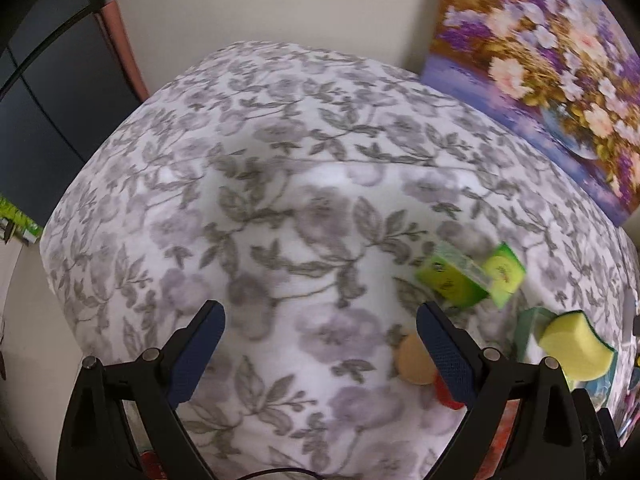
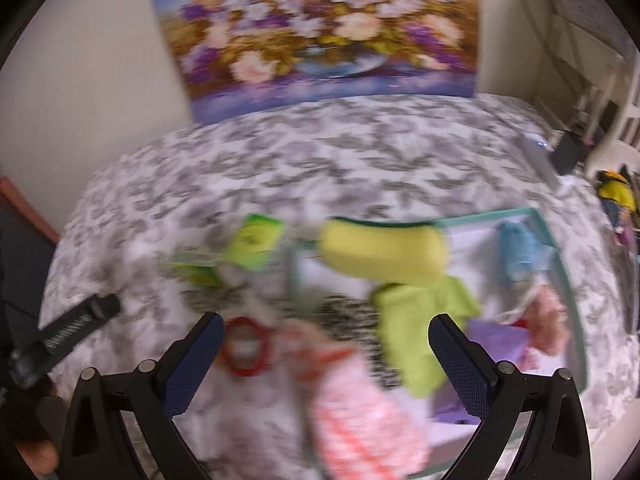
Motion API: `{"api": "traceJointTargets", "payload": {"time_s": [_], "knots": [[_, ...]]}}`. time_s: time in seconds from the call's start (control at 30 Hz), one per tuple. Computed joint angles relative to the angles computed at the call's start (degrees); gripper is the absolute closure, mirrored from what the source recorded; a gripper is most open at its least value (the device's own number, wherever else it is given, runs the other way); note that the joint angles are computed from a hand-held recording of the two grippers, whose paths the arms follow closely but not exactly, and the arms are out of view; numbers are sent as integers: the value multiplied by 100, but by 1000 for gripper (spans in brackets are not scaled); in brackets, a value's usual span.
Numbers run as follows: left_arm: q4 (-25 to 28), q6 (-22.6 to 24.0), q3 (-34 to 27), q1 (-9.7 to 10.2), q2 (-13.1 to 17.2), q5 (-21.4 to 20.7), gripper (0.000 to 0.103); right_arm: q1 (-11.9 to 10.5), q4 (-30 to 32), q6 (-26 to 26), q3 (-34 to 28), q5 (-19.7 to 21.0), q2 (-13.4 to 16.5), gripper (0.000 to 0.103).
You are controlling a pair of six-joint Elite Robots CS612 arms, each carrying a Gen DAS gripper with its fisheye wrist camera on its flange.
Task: Organize soft objects
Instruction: 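Move both tools back over the red tape roll and beige puff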
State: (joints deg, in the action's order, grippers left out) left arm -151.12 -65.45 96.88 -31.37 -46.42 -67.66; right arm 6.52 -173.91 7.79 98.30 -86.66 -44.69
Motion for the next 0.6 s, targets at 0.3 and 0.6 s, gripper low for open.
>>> {"api": "traceJointTargets", "payload": {"time_s": [0.3, 0.6], "knots": [[109, -611, 319, 188, -109, -62, 6, 373, 165, -253, -261, 249, 178, 0], [102, -663, 367, 251, -81, -175, 6, 492, 347, -361, -413, 259, 286, 0]]}}
